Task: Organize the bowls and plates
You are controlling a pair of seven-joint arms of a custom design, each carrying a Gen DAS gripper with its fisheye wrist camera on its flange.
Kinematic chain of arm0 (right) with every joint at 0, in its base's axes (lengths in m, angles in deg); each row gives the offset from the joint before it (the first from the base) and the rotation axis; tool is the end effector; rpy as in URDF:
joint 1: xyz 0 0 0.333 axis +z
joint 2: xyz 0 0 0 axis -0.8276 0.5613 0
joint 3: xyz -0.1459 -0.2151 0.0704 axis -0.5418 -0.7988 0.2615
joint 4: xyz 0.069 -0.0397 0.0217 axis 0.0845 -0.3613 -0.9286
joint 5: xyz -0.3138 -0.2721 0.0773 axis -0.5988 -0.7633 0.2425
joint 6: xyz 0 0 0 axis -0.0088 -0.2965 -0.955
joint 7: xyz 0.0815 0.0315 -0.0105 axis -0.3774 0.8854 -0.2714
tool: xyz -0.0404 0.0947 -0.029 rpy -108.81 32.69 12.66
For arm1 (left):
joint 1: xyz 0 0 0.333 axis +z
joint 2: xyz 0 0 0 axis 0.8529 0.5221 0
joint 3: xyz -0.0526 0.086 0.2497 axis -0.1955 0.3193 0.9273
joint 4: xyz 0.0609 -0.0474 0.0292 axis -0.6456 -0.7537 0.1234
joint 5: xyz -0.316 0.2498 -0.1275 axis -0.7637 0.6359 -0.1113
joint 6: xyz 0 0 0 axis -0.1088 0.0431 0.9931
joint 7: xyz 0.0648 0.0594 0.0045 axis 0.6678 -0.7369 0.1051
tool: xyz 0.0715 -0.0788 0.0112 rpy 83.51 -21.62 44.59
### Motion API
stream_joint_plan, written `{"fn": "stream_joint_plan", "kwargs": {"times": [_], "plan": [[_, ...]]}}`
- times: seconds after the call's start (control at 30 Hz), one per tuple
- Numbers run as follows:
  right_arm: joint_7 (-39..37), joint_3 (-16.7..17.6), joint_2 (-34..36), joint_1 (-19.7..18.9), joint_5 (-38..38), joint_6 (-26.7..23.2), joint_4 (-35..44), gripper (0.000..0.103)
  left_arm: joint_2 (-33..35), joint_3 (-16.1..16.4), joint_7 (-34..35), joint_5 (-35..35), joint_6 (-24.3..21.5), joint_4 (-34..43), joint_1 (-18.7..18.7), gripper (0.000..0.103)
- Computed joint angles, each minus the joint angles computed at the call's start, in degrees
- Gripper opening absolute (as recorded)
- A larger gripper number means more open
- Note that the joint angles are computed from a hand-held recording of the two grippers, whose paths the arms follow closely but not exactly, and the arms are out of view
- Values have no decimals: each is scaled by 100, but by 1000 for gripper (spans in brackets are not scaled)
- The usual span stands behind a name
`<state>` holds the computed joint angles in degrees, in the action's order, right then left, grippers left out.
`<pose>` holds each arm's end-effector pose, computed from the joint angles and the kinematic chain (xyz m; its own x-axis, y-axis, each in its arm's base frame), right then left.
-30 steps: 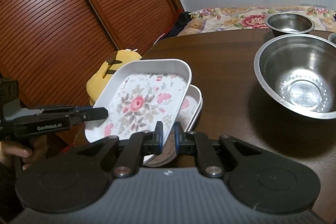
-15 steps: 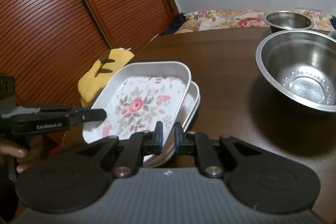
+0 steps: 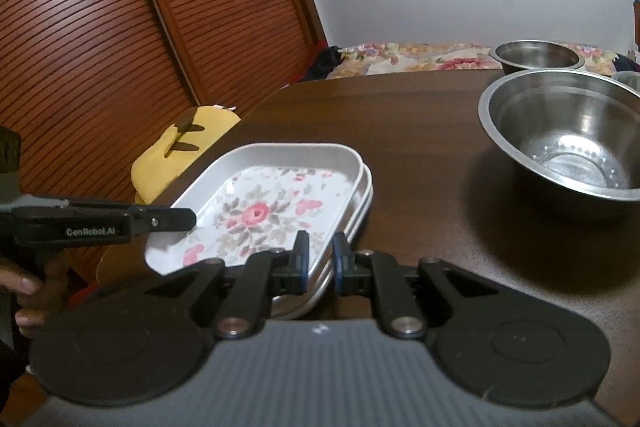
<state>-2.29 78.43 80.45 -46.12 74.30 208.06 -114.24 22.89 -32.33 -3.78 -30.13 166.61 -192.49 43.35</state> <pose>0.6296 0.1363 0.4339 0.5816 -0.7600 -0.2902 -0.5983 -0.1578 -0.7856 0.5314 -0.3228 0.4437 0.0197 -0.9859 0.1663 -0.6461 -0.1395 -0.7504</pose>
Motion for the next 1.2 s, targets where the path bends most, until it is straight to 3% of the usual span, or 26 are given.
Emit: {"fn": "stream_joint_plan", "kwargs": {"times": [0.27,0.57,0.9,1.2], "plan": [[-910,63,-119,108,816,537,-258,13,19,-14,-307,279,-179,58,-53,13],[-1368,5,-112,156,1370,637,-256,13,-24,-39,-440,519,-205,105,-60,40],[-1689,-88,-215,93,1824,666,-199,14,203,-54,-303,771,-330,555,-205,46],[-2447,-234,-259,-45,2704,874,19,14,908,112,-81,942,-426,1418,-603,52]]}}
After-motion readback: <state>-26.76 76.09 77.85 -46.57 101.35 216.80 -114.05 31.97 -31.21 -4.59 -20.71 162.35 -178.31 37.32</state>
